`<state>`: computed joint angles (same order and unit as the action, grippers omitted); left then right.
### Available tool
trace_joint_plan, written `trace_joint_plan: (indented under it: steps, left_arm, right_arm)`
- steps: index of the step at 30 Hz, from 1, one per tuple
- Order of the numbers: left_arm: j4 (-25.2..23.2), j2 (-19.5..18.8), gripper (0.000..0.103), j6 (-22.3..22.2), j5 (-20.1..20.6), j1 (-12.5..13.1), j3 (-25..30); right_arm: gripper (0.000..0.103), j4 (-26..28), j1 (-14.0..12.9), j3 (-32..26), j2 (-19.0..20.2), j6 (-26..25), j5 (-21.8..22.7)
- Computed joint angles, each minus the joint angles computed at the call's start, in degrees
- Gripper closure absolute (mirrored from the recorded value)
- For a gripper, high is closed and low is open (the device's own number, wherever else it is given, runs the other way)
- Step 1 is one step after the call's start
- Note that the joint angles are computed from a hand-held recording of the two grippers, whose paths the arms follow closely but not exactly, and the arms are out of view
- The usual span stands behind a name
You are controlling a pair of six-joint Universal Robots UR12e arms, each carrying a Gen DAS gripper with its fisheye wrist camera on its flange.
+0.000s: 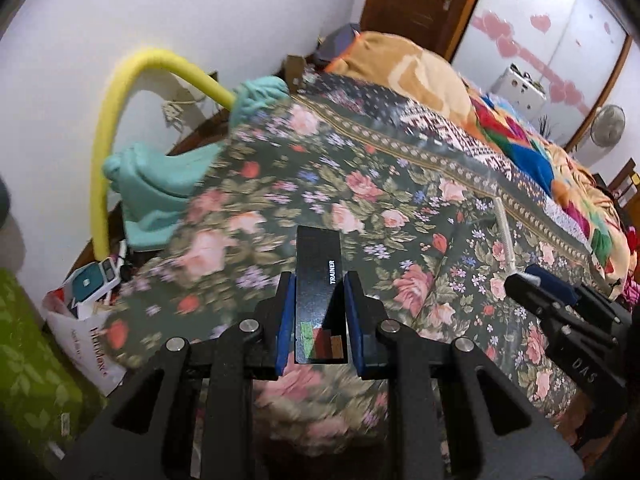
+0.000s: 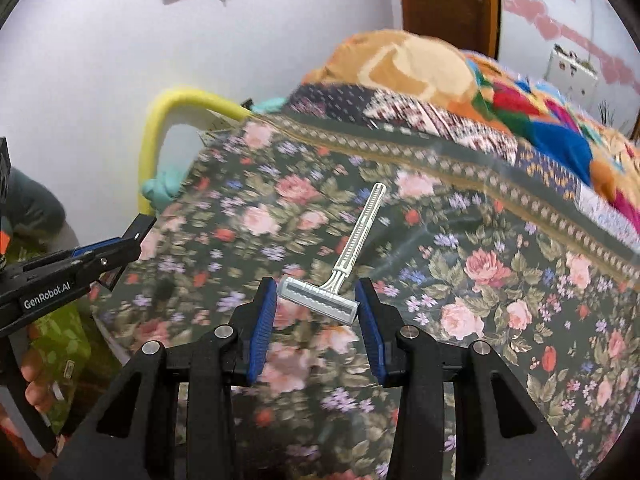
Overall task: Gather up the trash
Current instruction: 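Carry the black card and silver razor in both grippers over the bin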
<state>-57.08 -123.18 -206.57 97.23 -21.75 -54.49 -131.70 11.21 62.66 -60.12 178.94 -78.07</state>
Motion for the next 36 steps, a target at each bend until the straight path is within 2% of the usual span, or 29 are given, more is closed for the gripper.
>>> trace_joint_plan:
  steps: [10, 15, 19, 28, 31, 36]
  left_arm:
    - [6.0, 10.9, 0.079, -2.5, 5.7, 0.5, -14.1]
    - [7.3, 15.9, 0.079, -4.5, 8.0, 0.9, -20.6]
    - [6.6, 19.8, 0.079, -6.2, 9.7, 1.2, -25.4]
    - [4.9, 27.3, 0.079, -10.1, 11.1, 2.4, -35.1]
    - [4.0, 29.2, 0.079, -11.4, 10.4, 2.8, -37.9]
    - [2.7, 31.8, 0.079, -13.5, 8.0, 3.8, -42.5]
  right_arm:
    - [0.066, -4.6, 3.8, 2.7, -3.5, -3.5, 2.9]
    - [0.066, -5.1, 6.1, 4.2, -4.9, -6.7, 5.3]
    - [0.066, -4.6, 7.9, 5.4, -5.7, -8.8, 7.3]
    - [0.066, 0.8, 11.8, 7.1, -6.2, -14.8, 11.8]
    - [0.066, 2.9, 12.9, 7.2, -5.9, -16.6, 11.8]
    - [0.066, 9.4, 14.7, 6.3, -4.7, -19.6, 12.2]
